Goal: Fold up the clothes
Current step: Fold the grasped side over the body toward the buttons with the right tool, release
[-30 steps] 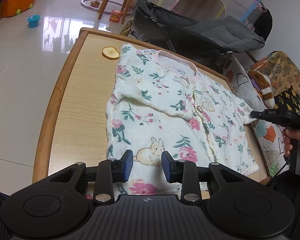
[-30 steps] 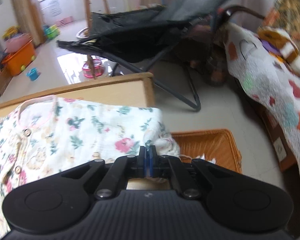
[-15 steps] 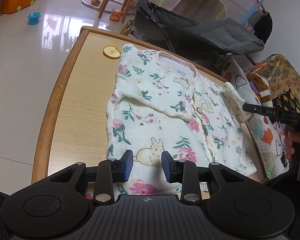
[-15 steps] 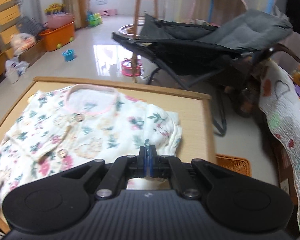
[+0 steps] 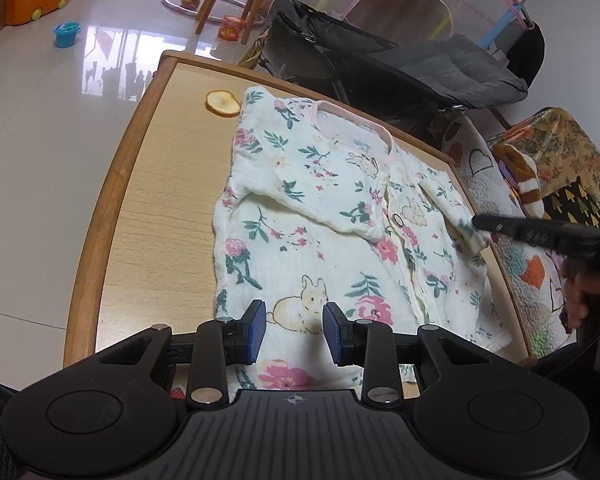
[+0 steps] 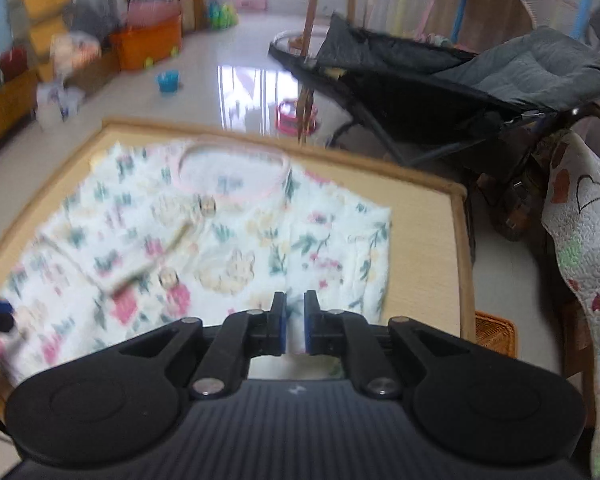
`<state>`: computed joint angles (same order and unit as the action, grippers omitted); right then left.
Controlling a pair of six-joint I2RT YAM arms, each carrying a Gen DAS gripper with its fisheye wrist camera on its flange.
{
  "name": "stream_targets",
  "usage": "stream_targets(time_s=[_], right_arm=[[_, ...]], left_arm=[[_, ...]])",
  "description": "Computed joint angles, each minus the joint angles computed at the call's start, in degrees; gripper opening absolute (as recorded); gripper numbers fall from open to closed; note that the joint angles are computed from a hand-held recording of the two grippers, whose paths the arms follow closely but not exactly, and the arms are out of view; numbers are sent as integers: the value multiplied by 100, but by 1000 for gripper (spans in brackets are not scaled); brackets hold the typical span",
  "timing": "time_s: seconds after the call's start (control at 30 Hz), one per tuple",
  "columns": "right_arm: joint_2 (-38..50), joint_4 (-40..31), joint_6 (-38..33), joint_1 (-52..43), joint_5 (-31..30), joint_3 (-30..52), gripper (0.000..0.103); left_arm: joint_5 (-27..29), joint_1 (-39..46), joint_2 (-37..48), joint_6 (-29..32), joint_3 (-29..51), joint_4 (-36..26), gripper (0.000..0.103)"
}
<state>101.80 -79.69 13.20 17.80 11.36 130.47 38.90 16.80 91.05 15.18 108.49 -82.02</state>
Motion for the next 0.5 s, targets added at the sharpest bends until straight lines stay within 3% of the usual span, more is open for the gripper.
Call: stream_targets(time_s=[0.17, 0.27, 0.5], right_arm=[[-40, 37, 116, -347, -544, 351, 8], [189, -219, 192, -368, -68, 717, 8], [604, -158, 181, -519, 60, 836, 8]], left_arm=[[-54, -37, -18, 44, -3, 9, 35], [-50, -31, -17, 43, 1, 1, 35], [-106, -62, -32, 68, 17, -14, 35]])
